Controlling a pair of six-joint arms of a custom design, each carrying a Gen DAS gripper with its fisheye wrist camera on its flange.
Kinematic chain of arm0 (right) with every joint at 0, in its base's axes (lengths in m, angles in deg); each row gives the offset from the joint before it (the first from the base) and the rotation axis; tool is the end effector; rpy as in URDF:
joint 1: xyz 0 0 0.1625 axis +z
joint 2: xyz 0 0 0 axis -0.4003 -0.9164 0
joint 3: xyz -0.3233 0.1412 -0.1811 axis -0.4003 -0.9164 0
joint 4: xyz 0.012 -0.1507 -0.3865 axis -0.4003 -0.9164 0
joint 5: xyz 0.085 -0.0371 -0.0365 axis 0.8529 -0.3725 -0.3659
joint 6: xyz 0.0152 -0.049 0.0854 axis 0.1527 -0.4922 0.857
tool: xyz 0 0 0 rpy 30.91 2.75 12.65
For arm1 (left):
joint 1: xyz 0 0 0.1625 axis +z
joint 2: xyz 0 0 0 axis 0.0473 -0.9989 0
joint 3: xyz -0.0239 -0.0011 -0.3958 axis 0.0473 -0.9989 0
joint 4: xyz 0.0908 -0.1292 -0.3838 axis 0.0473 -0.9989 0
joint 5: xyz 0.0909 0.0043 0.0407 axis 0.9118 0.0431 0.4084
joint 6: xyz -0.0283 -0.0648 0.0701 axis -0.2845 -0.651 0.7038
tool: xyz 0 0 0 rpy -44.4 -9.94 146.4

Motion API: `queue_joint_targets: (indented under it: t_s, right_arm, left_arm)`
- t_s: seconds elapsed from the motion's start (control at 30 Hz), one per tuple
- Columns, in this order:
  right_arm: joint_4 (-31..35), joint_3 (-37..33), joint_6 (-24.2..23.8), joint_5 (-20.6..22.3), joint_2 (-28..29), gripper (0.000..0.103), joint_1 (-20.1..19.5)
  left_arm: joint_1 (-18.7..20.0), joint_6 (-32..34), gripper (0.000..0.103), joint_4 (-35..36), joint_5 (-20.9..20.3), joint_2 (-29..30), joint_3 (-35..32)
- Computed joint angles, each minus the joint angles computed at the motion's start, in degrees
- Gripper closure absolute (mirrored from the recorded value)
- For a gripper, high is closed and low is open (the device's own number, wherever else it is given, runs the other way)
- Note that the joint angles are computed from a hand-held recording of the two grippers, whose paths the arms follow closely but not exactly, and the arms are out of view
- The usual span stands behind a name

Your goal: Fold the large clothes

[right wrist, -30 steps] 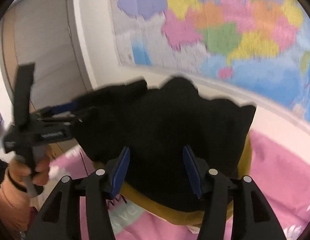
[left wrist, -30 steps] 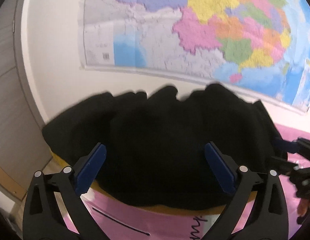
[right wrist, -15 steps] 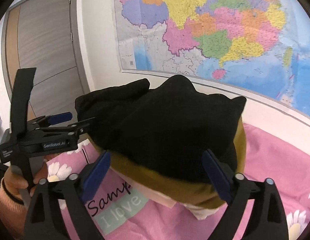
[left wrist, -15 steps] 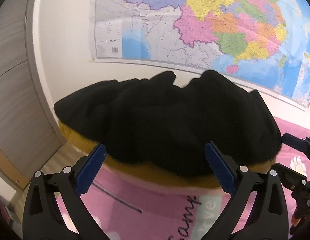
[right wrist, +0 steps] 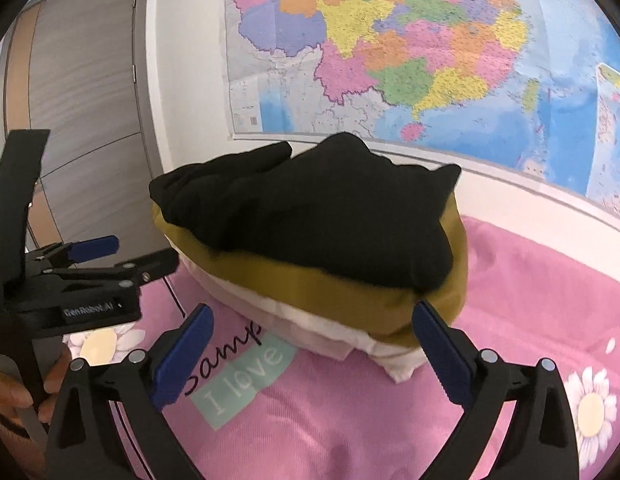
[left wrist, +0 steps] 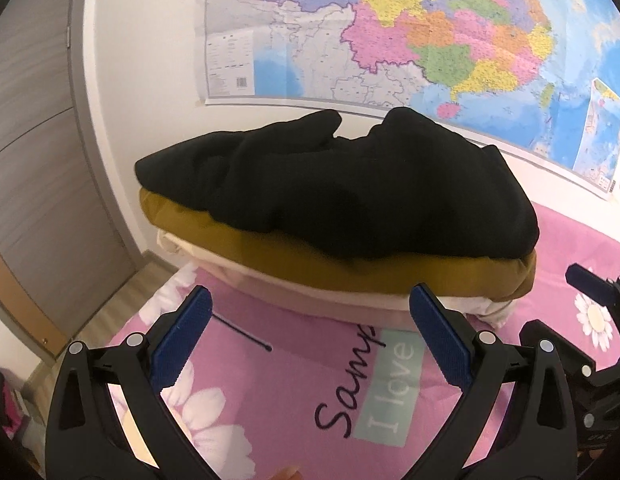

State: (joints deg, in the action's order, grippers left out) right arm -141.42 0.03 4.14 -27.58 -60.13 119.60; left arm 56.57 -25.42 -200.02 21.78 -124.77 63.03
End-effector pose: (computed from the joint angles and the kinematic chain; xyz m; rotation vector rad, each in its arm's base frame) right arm 0.2054 -0.7555 0.1190 1.1256 -2.4057 0.9459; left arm -0.1695 -0.7173 0.2103 0.1756 2.0092 -1.1970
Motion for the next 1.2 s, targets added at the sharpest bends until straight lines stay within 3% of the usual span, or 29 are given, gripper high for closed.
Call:
queue_joint_targets:
  t_s: [0.2,0.53,0.93,1.2]
  right_arm:
    - [-1.7,3.5,0.6,0.8,-1.8,0.006,-0.6]
    - [-4.3,8.4,0.6,2.2,-4.6,0.006,-0.8]
    - [-6.3,12.2,0.8,3.3,-6.9,0.006,-1.0]
    - [-6.9,13.7,0.9,3.6,-7.9,0.006,-1.2]
  left_arm:
    - [-0.8,-1.8,0.005,-0.2,1.0,-0.9,2.2]
    - [-3.4,3.0,0.005,-6.4,4.1,-0.5,4.9]
    - [-5.1,5.9,0.006,-12.0,4.6,-0.8,7.2]
    - [-5.6,3.3,0.006,-10.7,5.5,-1.6,9.0]
